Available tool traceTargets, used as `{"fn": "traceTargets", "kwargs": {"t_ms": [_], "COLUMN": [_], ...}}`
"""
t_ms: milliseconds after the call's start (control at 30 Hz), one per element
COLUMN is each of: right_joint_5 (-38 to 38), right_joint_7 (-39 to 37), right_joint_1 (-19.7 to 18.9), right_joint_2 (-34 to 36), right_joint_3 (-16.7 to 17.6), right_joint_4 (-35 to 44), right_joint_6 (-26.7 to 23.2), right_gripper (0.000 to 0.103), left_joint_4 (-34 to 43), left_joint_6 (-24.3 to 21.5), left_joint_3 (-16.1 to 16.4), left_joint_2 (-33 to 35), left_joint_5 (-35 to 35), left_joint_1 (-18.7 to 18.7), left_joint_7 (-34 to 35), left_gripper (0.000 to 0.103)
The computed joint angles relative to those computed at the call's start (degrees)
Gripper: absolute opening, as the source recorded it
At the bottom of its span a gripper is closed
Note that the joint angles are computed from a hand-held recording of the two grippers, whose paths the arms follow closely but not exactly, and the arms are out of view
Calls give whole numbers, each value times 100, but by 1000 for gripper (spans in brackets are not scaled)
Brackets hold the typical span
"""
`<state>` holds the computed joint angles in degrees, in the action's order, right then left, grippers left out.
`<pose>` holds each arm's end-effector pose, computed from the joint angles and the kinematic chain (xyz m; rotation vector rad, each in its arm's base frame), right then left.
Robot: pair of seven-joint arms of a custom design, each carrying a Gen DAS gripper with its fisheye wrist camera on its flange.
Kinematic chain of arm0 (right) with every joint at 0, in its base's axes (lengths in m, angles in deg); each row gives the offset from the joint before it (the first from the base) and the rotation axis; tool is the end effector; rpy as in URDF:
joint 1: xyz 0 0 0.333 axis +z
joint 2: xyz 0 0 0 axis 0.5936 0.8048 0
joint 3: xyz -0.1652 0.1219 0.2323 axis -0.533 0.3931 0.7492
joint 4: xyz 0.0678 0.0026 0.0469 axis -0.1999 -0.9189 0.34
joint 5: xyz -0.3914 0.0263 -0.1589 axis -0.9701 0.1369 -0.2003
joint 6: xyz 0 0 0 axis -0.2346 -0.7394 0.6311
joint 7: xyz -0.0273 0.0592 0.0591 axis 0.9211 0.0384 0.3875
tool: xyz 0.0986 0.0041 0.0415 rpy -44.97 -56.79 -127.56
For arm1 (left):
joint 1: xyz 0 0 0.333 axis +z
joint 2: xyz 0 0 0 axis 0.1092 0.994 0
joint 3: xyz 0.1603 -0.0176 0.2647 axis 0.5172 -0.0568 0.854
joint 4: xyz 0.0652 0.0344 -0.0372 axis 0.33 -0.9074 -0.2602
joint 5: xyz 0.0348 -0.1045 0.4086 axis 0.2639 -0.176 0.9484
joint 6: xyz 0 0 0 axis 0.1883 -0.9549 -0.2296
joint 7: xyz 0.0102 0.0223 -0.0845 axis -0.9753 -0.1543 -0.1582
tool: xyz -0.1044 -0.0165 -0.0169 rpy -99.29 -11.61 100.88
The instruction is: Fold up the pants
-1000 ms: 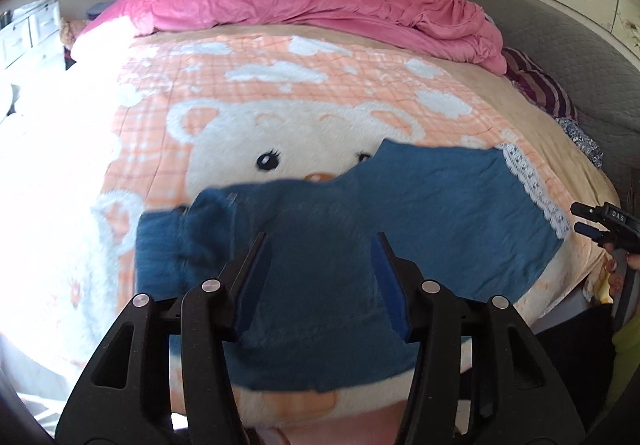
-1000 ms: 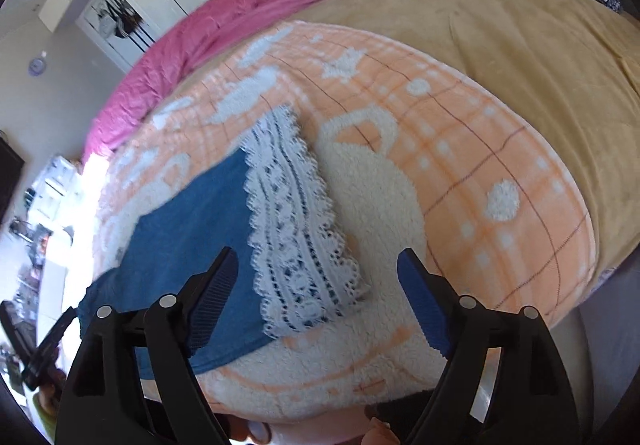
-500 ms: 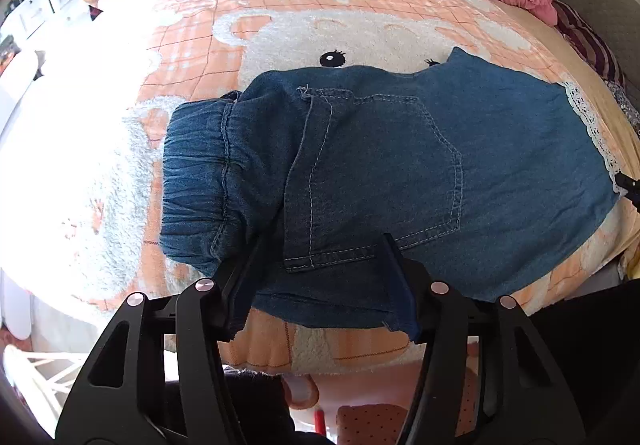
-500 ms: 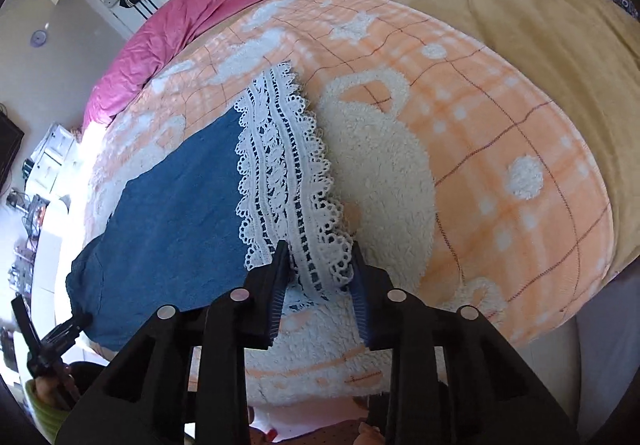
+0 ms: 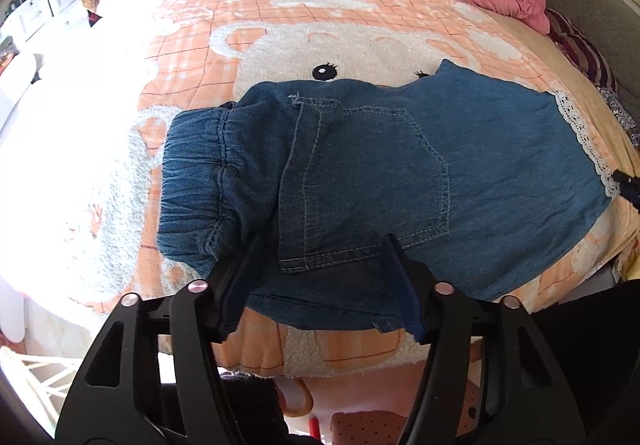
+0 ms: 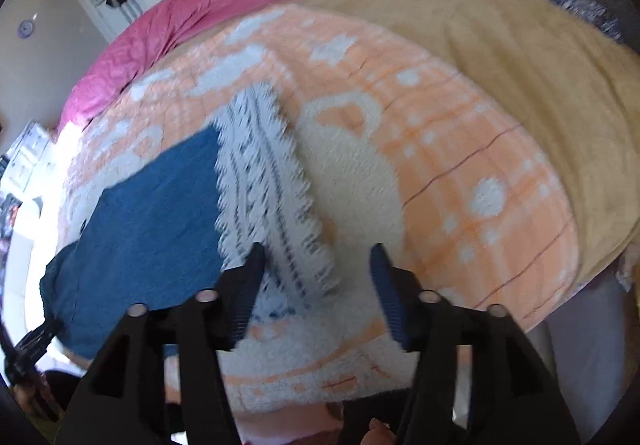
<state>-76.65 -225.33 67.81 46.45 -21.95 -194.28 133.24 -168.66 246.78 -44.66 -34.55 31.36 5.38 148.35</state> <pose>0.4246 0.3806 0.3171 -1.3618 2.2021 -0.5225 0.4509 -0.1590 0.2844 -1.8085 2.0911 -0.6155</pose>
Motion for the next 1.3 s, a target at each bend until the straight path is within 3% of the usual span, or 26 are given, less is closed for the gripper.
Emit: {"fn": "traceTargets", "kwargs": {"t_ms": [100, 167, 367, 500, 633, 733, 900, 967, 1100, 1167, 1300], "right_joint_5": [-551, -665, -953, -1057, -1014, -922, -912, -742, -171, 376, 1128], "right_joint_7": [446, 381, 143, 36, -299, -647, -1111, -1468, -2220, -2858, -3580], "right_joint_1": [20, 19, 99, 168, 258, 360, 537, 605, 729, 747, 859], "right_joint_2": [-90, -50, 65, 136, 269, 437, 828, 1031, 1470, 1747, 2097], "right_joint_3": [-19, 10, 42, 46, 66, 69, 20, -4, -52, -9, -38], "right_joint_4": [-39, 33, 250, 390, 592, 807, 1227, 1437, 1847, 2098, 2404], "right_joint_6": [-56, -91, -123, -172, -333, -509, -384, -320, -141, -191, -394], "right_gripper": [58, 59, 70, 71, 72, 79, 80, 80, 82, 86, 86], "left_joint_4": [-57, -89, -206, -302, -397, -393, -169, -17, 315, 447, 558], "left_joint_6": [48, 56, 104, 173, 248, 275, 222, 208, -37, -171, -323], "left_joint_3": [-167, -291, -457, -605, -936, -1193, -1711, -2248, -2935, -2896, -2582], "left_joint_2": [-102, -157, -309, -462, -673, -735, -502, -365, -37, 171, 466], "left_joint_5": [413, 547, 291, -60, -267, -435, -435, 82, 1629, 2139, 2322], "left_joint_1": [135, 230, 280, 300, 511, 692, 1082, 1638, 2454, 2485, 2267], "left_joint_7": [-330, -457, -400, -181, -52, 11, -29, -472, -1674, -2058, -2175], "left_gripper": [69, 70, 75, 78, 83, 86, 90, 91, 93, 93, 93]}}
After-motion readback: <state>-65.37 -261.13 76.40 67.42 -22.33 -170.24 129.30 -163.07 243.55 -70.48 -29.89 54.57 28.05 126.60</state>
